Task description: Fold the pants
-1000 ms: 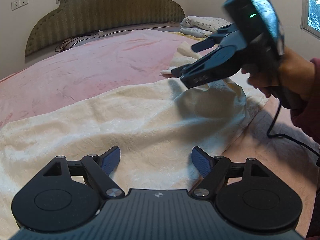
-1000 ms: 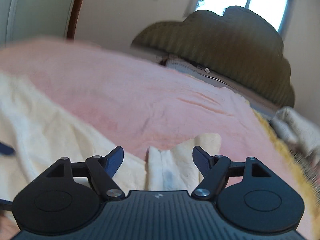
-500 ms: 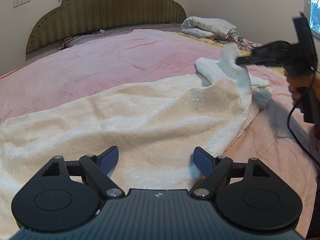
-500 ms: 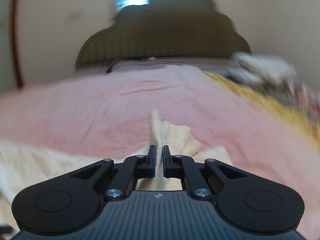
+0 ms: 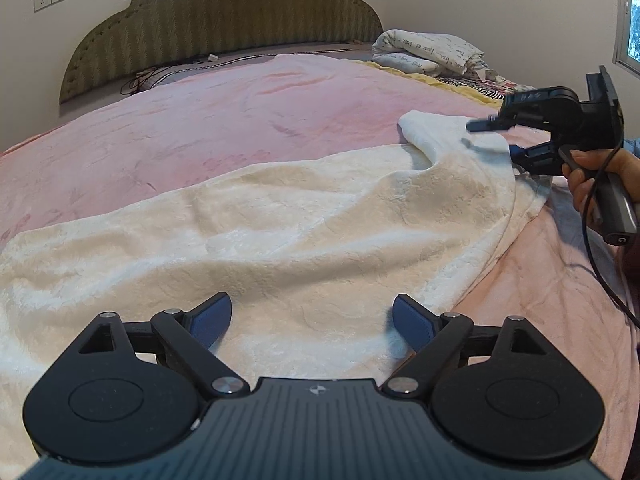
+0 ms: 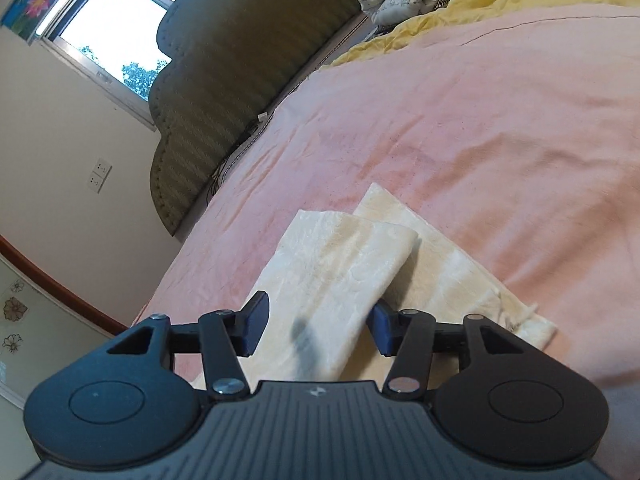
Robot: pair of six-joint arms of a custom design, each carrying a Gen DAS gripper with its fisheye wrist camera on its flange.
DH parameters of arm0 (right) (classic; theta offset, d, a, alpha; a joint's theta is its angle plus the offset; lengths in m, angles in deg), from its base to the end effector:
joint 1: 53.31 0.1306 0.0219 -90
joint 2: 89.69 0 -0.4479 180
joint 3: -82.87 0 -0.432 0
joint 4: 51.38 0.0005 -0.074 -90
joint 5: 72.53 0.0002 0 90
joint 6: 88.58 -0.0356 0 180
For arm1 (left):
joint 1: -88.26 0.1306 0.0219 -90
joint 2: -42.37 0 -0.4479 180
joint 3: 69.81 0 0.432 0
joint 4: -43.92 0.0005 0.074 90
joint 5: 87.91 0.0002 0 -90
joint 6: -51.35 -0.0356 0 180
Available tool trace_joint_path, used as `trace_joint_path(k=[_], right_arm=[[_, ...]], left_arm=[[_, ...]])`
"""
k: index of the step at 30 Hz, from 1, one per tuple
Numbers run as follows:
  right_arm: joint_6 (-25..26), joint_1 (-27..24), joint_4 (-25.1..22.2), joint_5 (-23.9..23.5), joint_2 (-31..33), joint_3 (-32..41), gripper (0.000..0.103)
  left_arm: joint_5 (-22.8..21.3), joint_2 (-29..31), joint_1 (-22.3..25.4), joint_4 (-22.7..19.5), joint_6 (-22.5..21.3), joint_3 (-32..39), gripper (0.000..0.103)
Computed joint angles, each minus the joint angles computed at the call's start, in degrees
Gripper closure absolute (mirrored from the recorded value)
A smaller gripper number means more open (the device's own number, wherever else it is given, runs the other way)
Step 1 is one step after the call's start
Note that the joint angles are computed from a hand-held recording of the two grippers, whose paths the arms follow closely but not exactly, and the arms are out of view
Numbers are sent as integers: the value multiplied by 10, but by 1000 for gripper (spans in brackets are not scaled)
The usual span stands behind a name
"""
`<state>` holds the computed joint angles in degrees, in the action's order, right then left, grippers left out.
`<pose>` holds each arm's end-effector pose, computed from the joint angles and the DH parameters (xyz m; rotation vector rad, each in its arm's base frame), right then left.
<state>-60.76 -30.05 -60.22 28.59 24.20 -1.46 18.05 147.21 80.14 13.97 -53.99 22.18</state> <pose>0.6557 0.2738 0.3553 0.8217 1.9481 0.7255 0.6292 -0.1002 0.3938 0.6034 2.2154 -0.2576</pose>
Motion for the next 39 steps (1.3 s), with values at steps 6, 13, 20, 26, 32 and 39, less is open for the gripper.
trace_joint_path(k=[6, 13, 20, 26, 32, 39], right_arm=[[52, 0, -38, -42, 27, 91, 98], [247, 37, 118, 26, -19, 111, 99], [10, 19, -63, 77, -58, -33, 98], [17, 20, -74, 82, -48, -43, 98], [28, 31, -61, 102, -64, -54, 98], [53, 27, -117, 93, -57, -44, 95]], left_arm=[[9, -14, 14, 24, 71, -1, 15], [-20, -30, 26, 54, 123, 1, 14], [8, 3, 36, -72, 124, 48, 14], [-23, -4, 30, -68, 84, 39, 14], [-30, 0, 28, -74, 85, 45, 14], [-59, 5, 22, -83, 58, 45, 14]])
